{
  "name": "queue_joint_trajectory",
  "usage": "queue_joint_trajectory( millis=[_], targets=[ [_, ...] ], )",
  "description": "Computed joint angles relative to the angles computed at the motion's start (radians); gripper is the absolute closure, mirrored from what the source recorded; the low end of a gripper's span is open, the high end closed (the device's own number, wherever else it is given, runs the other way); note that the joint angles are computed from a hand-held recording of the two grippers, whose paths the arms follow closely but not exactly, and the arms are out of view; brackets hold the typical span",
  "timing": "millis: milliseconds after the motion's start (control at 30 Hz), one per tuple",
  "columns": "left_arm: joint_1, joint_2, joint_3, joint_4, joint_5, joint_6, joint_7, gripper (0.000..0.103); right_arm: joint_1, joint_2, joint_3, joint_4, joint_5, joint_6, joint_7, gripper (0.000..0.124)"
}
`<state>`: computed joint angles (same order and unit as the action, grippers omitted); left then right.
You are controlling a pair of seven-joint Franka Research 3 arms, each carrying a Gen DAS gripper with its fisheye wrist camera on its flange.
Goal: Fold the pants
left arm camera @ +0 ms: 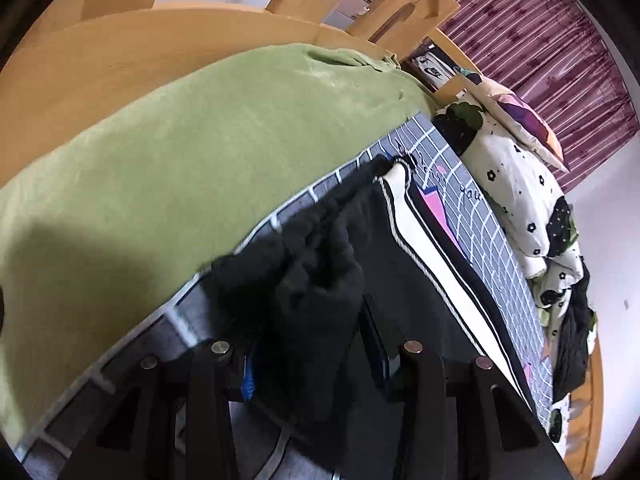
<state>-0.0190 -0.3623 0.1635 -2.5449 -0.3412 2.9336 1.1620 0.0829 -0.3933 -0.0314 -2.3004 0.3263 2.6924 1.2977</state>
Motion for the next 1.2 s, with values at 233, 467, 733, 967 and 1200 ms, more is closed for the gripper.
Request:
queue_joint_trajectory(
  millis=[233, 467, 733, 967, 1200],
  targets=[
    [0.379, -0.089, -0.407, 0.087, 0.63, -0.132, -0.39, 0.091, -0.04, -0.033, -0.045, -0.056, 0.018, 0.025, -0.016, 0.062],
    [0.298, -0.068, -0.618, 0.361, 0.923, -0.306, -0.411, 0.093, -0.052, -0.088, -0.095, -0.095, 0.076, 0.065, -0.108, 0.062],
    [0.097, 0.261, -0.823, 0.621, 1.056, -0.431, -0.476, 0.093, -0.1, -0.135, -0.177, -0.172, 0.138, 0.139, -0.206, 0.062],
    [-0.097, 0.478, -0.819, 0.679, 1.096, -0.54, -0.555, 0.093, -0.128, -0.199, -0.253, -0.203, 0.216, 0.162, -0.269, 0.062],
    [-0.132, 0.234, -0.681, 0.441, 0.539, -0.3, -0.179, 0.038, -0.112, -0.188, -0.254, -0.188, 0.264, 0.086, -0.327, 0.062]
  ],
)
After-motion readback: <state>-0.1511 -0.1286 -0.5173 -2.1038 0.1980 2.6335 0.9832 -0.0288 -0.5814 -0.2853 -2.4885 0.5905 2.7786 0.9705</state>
